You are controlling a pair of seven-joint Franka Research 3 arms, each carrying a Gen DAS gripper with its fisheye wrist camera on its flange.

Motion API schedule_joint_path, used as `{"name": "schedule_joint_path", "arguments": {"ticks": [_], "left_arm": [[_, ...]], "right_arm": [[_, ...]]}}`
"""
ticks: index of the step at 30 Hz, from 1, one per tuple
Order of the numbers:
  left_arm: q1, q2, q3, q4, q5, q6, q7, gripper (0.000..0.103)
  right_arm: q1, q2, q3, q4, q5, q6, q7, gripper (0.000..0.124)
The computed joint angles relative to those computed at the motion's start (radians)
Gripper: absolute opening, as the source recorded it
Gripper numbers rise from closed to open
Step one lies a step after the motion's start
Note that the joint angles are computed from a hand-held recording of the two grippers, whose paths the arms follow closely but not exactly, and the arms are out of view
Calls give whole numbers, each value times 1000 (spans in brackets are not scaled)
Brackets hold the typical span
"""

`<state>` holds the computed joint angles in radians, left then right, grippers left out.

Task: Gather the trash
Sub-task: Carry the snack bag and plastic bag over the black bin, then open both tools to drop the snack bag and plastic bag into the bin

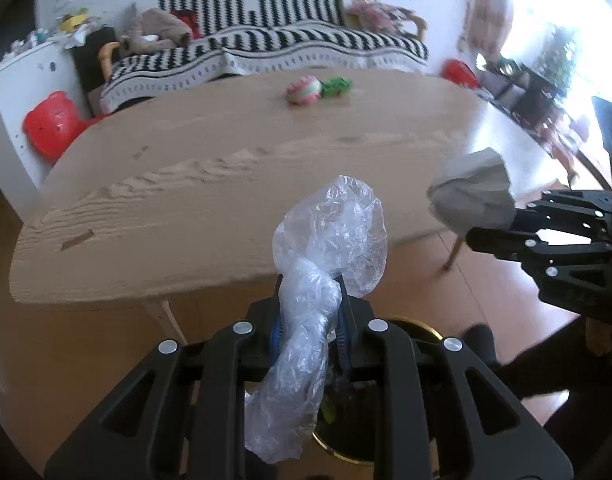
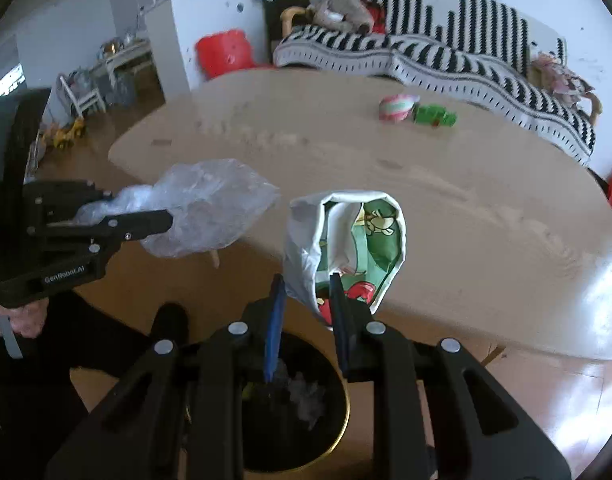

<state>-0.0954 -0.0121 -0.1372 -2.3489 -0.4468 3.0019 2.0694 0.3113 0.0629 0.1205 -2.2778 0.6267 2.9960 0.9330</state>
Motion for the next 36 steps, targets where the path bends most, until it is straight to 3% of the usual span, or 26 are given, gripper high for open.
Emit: {"name": "schedule_joint_path", "arguments": {"ticks": [4, 9, 15, 22, 27, 36], "left_arm": [[-4, 4, -3, -17, 18, -50, 25, 21], [10, 43, -13, 7, 62, -185, 6, 21], [30, 96, -32, 40, 121, -315, -34, 21], [45, 148, -42, 66, 217, -407, -115, 21], [56, 167, -59, 87, 217, -462, -112, 21], [57, 177, -68, 103, 208, -493, -95, 21]], "right_arm": [[2, 11, -9, -17, -42, -65, 40, 23], [12, 58, -27, 8, -189, -186, 160, 23], [6, 99, -24, 46, -244, -287, 193, 23], [9, 138, -27, 71, -300, -391, 232, 23], [13, 145, -24, 69, -321, -407, 244, 23], [17, 145, -27, 75, -344, -424, 272, 23]]}}
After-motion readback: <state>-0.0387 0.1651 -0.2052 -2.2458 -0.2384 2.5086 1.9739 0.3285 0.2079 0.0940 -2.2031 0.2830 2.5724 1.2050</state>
